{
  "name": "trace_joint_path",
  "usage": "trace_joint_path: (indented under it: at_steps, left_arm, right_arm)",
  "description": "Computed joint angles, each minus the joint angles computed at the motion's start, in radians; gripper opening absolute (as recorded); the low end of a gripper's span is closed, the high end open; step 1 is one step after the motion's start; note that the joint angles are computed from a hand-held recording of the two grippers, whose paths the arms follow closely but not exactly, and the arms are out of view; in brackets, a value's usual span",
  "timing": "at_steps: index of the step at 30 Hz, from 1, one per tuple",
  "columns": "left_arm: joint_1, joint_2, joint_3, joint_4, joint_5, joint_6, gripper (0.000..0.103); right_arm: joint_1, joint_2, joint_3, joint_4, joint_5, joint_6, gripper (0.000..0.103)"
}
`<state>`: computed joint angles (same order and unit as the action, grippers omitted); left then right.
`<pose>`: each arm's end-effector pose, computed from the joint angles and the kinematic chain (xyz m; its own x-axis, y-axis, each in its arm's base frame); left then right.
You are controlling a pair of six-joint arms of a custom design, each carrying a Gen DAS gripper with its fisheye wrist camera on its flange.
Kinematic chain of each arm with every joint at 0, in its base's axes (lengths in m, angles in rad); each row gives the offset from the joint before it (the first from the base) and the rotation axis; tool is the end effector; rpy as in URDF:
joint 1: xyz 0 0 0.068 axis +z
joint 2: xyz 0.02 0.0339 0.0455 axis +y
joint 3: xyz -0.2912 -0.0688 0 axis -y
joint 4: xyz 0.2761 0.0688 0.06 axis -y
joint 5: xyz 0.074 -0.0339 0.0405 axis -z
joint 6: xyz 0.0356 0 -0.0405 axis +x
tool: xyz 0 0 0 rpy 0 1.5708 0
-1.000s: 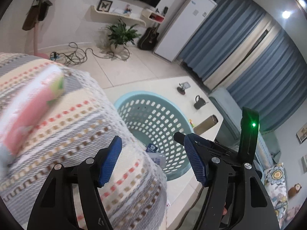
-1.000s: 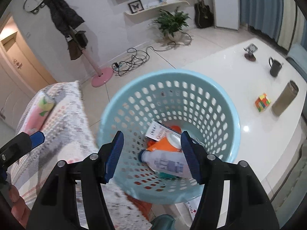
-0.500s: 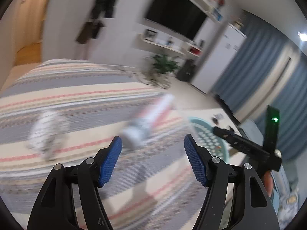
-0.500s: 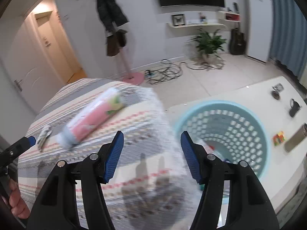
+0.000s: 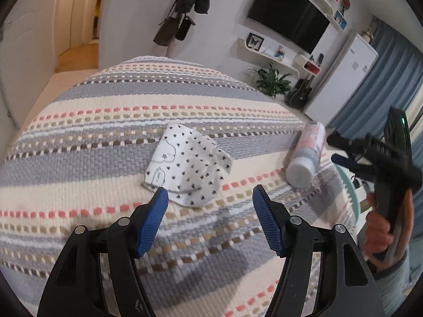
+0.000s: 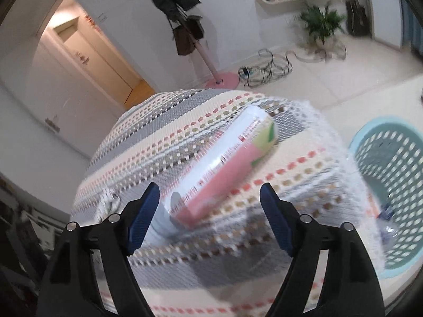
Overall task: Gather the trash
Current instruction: 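Grasp the white dotted paper with the left tool while the right tool grasps the pink drink bottle, then carry the paper and pink bottle over the basket and release both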
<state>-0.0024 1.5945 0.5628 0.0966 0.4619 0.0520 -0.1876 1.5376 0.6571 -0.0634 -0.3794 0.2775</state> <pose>0.2830 -0.0165 0.1133 -0.7897 0.0484 -0.6116 0.3082 0.8933 -0.3273 0.2925 -0.0421 0.1431 -0.7762 0.4064 -0.4820 0.1793 0.8753 0.4492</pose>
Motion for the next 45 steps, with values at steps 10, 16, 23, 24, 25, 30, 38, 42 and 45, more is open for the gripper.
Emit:
trace_joint_path:
  at_steps: [10, 16, 23, 24, 25, 30, 38, 42, 45]
  left_arm:
    - [-0.043, 0.092, 0.071, 0.009, -0.104, 0.074, 0.079]
    - [-0.038, 0.101, 0.086, 0.023, -0.140, 0.066, 0.079]
    - [-0.049, 0.056, 0.053, -0.005, -0.205, 0.126, 0.079]
    - [-0.050, 0.050, 0.048, -0.007, -0.212, 0.132, 0.079]
    - [-0.050, 0.048, 0.047, -0.012, -0.221, 0.139, 0.079]
    - [-0.046, 0.048, 0.051, -0.006, -0.271, 0.155, 0.054]
    - [0.033, 0.051, 0.098, -0.073, -0.107, 0.124, 0.005]
    - [0.048, 0.015, 0.077, -0.072, -0.011, 0.091, 0.003]
    - [0.023, -0.045, 0.047, -0.062, 0.025, 0.061, 0.002]
  right_arm:
    - [0.077, 0.215, 0.188, -0.065, 0.060, 0.098, 0.076]
    - [0.195, 0.261, 0.252, -0.084, 0.223, 0.047, 0.074]
    - [0.289, 0.258, 0.234, -0.059, 0.264, -0.056, 0.048]
    - [0.297, 0.255, 0.227, -0.053, 0.263, -0.064, 0.047]
    - [0.304, 0.247, 0.215, -0.047, 0.264, -0.074, 0.046]
    - [0.330, 0.188, 0.128, -0.011, 0.279, -0.105, 0.045]
    - [0.311, 0.047, -0.016, 0.019, 0.240, -0.129, 0.045]
    - [0.276, -0.083, -0.084, 0.000, 0.218, -0.139, 0.045]
    - [0.246, -0.174, -0.115, -0.030, 0.205, -0.148, 0.045]
